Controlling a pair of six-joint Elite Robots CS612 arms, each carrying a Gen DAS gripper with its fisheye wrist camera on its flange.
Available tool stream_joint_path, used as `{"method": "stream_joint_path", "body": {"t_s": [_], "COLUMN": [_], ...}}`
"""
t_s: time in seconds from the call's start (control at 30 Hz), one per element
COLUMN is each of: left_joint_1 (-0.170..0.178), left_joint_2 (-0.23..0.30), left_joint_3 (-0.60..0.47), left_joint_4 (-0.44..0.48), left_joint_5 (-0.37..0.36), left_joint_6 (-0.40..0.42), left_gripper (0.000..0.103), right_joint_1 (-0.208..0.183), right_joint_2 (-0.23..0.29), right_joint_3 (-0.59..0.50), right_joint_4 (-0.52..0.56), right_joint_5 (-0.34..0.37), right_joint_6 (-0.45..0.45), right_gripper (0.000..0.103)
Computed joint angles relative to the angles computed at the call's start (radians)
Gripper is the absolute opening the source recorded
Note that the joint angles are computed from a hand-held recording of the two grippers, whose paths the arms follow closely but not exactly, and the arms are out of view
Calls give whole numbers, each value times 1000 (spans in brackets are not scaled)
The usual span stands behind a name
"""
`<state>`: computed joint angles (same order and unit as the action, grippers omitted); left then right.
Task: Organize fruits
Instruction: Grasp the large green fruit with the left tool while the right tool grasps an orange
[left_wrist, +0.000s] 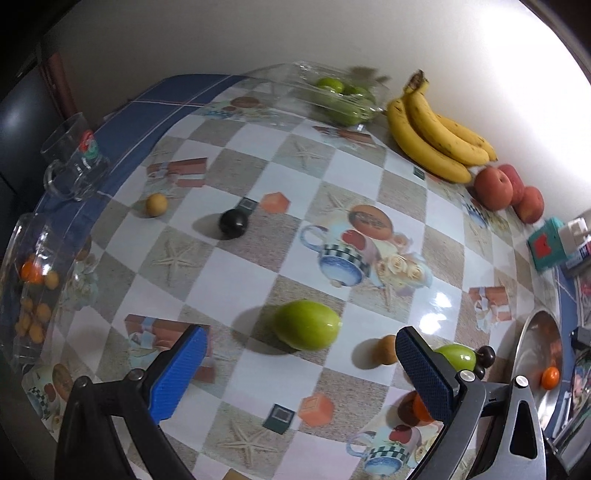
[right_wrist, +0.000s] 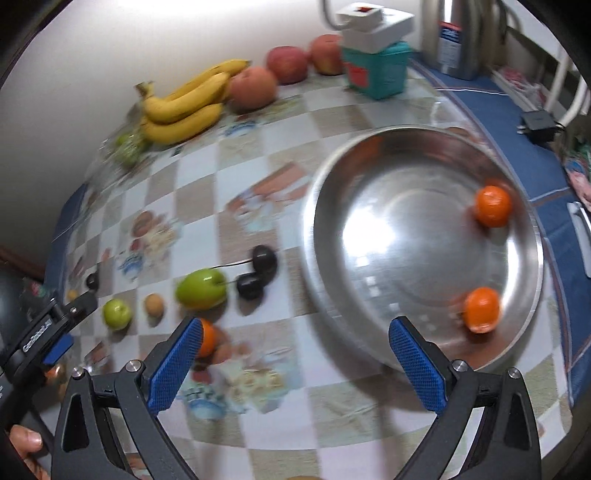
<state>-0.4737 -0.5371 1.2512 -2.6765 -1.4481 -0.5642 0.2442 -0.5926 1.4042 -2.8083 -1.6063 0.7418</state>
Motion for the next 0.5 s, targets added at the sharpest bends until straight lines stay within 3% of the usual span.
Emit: {"method": "stream_joint_path", "body": {"t_s": [0.3,0.5], "left_joint_1": [19,23], "left_joint_2": [-5,9], "left_joint_3": [13,-1], "left_joint_4": [9,-7], "left_joint_5": [27,-21], "left_joint_6": [-17,-5], "left_gripper": [103,103], "right_joint_1": [26,38], "right_joint_2": [42,72], "right_joint_3": [-79,-132], "right_joint_4": [25,97], "right_joint_5": [59,67], "right_joint_6": [-76,-123], "right_gripper": [101,101]}}
